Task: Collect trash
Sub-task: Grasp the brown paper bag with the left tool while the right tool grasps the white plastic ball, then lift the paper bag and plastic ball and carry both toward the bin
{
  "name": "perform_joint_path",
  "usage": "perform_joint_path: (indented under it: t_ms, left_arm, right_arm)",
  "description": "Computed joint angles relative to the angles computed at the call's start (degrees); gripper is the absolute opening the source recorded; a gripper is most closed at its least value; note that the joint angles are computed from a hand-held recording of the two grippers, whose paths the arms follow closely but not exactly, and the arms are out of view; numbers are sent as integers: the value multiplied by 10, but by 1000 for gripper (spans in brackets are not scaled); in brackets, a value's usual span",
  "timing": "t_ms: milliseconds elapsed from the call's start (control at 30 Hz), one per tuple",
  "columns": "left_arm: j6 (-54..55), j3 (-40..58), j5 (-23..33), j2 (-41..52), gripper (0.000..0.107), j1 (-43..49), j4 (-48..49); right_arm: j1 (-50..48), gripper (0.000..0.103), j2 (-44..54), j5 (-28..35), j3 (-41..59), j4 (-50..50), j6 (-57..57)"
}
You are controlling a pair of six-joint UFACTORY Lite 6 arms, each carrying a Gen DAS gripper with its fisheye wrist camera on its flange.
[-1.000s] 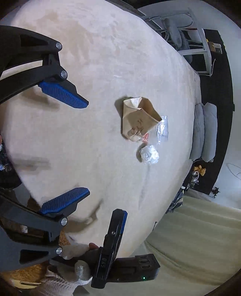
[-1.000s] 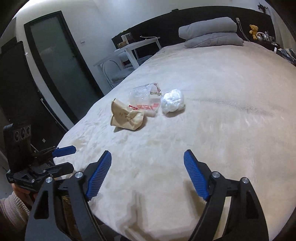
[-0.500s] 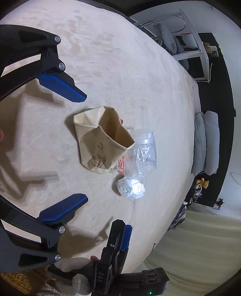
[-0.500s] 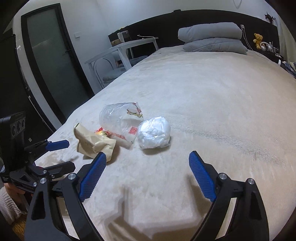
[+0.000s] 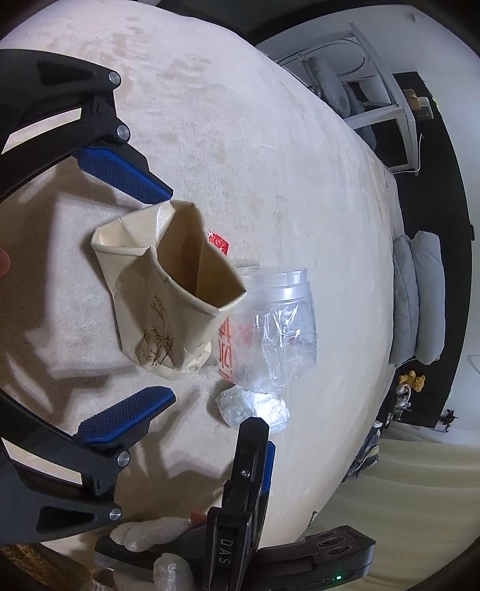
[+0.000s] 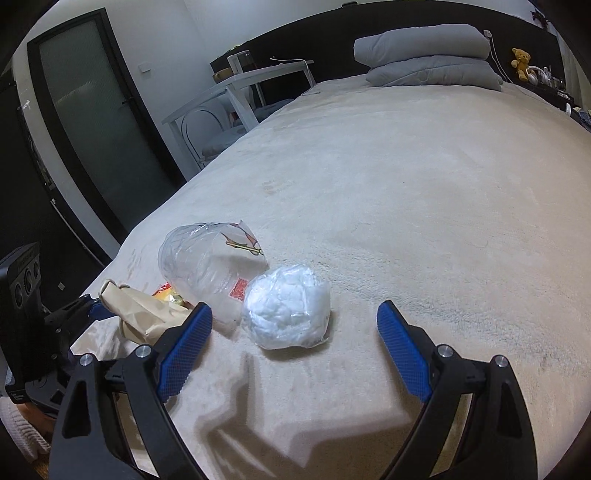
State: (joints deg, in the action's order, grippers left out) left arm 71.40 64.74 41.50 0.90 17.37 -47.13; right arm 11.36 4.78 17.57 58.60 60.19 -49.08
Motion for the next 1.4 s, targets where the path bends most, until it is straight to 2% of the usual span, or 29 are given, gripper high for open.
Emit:
perform_joint_path:
  t_ms: [267, 333, 500, 667, 733, 1200, 1400]
  left_arm:
    - [-26, -37, -102, -20, 97, -53, 36]
    - [-36, -42, -105, -19, 97, -59, 52]
    - [-37, -61, -121, -34, 94, -68, 63]
    - [-8, -61, -96, -47, 79, -47, 29]
    - [3, -57, -81, -49, 77, -36, 13]
    - [84, -83, 27, -100, 73, 40, -55]
    - [97, -90, 87, -127, 73, 96, -78]
  right_arm:
    - [-6, 88, 44, 15, 36, 3, -9]
    - [-6, 73, 52, 19, 43, -10, 2]
    - [5, 54, 58, 21, 54, -35, 21]
    - [14, 53, 44, 8, 41, -44, 29]
    - [15, 52, 38, 5, 35, -40, 26]
    - [29, 52, -39, -5, -23, -68, 61]
    - [57, 52, -111, -15, -72, -163, 173]
